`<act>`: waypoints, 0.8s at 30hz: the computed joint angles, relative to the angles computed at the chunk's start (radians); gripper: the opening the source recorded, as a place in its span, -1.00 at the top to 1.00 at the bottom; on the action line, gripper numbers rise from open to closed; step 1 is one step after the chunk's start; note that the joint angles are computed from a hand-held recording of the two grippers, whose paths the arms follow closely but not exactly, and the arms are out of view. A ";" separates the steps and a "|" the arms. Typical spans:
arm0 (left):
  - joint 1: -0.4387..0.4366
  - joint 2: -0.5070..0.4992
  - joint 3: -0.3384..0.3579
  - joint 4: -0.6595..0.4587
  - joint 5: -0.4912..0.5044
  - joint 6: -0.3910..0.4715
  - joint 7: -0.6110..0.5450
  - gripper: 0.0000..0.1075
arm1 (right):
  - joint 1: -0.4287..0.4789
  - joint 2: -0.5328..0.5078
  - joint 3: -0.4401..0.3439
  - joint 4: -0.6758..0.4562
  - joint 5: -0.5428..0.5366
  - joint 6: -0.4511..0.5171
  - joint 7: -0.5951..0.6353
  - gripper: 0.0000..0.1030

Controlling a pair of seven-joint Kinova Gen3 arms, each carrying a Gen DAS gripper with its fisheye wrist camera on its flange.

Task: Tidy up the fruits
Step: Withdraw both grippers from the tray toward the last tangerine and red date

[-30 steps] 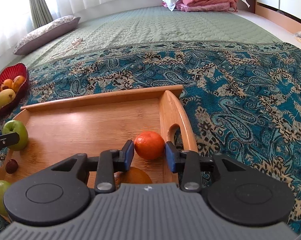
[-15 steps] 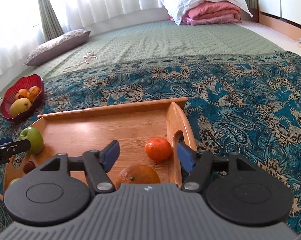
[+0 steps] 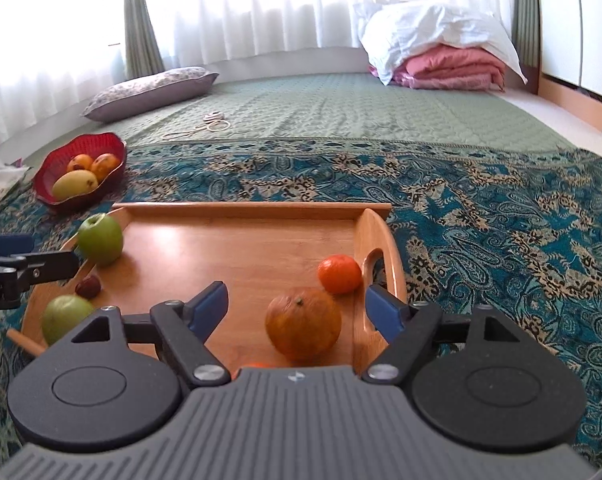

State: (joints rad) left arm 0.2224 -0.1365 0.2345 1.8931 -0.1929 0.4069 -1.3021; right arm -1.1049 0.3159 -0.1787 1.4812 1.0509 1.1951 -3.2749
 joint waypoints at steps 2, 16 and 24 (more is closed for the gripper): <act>-0.001 -0.022 0.012 0.021 -0.008 -0.007 0.014 -0.61 | -0.016 0.004 -0.005 0.001 0.010 0.014 0.004 -0.69; -0.039 -0.150 0.111 0.138 -0.007 -0.032 0.042 -0.78 | -0.132 0.031 -0.027 0.044 0.109 0.132 -0.015 -0.73; -0.092 -0.199 0.186 0.187 0.000 -0.026 0.095 -0.80 | -0.173 0.040 -0.052 0.075 0.128 0.176 -0.004 -0.73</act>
